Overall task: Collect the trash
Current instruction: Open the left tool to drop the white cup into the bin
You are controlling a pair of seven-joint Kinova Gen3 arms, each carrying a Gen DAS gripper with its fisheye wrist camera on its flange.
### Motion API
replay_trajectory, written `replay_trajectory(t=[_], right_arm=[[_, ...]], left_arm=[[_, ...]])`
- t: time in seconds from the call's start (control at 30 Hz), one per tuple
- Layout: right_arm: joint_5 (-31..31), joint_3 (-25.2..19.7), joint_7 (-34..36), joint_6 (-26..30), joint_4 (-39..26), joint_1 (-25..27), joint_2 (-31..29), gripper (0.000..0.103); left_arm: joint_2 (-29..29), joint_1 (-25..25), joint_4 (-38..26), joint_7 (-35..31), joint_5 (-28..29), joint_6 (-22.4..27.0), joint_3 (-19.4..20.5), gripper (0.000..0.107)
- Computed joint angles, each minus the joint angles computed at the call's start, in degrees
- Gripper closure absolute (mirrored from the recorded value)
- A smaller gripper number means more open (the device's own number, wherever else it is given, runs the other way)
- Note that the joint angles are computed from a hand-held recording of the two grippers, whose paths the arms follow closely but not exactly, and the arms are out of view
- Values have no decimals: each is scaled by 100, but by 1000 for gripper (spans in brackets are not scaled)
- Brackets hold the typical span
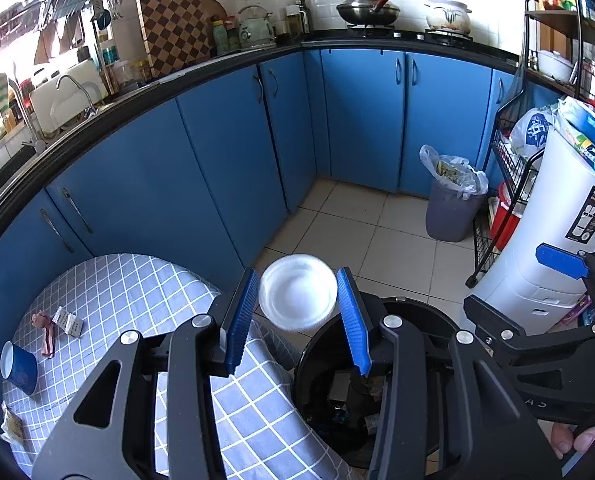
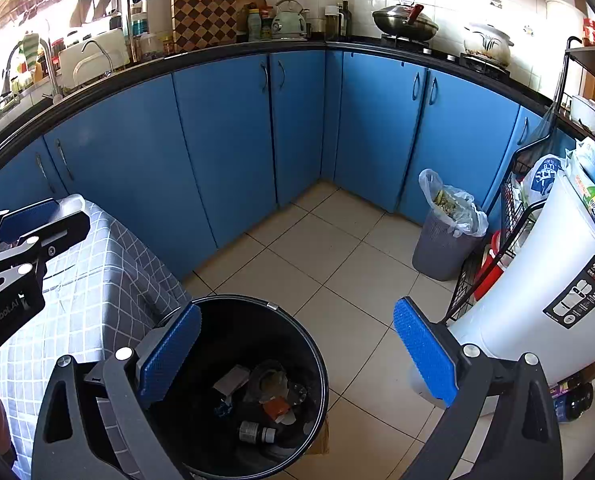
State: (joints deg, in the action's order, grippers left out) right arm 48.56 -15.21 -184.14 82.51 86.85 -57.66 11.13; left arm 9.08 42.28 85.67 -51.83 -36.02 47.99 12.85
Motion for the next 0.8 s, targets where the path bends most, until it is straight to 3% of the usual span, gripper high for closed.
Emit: replay_trajectory(t=[0.03,0.1,0.13,0.8], right_arm=[[-6,1,0,-19,18,8,-17,9],[-4,-4,-8,-44,34,17,-28,9],[2,-8,-1,-30,17,13,-14,9],[168,36,129,297,-487,-334,190,9]], left_arm=[[3,16,-2,35,-31,17,-5,40],[-67,26,103,181,-113,-93,-31,23],[-114,27,169,269,-183,-163,-35,20],[-559,-470,485,301,52,-126,156,19]])
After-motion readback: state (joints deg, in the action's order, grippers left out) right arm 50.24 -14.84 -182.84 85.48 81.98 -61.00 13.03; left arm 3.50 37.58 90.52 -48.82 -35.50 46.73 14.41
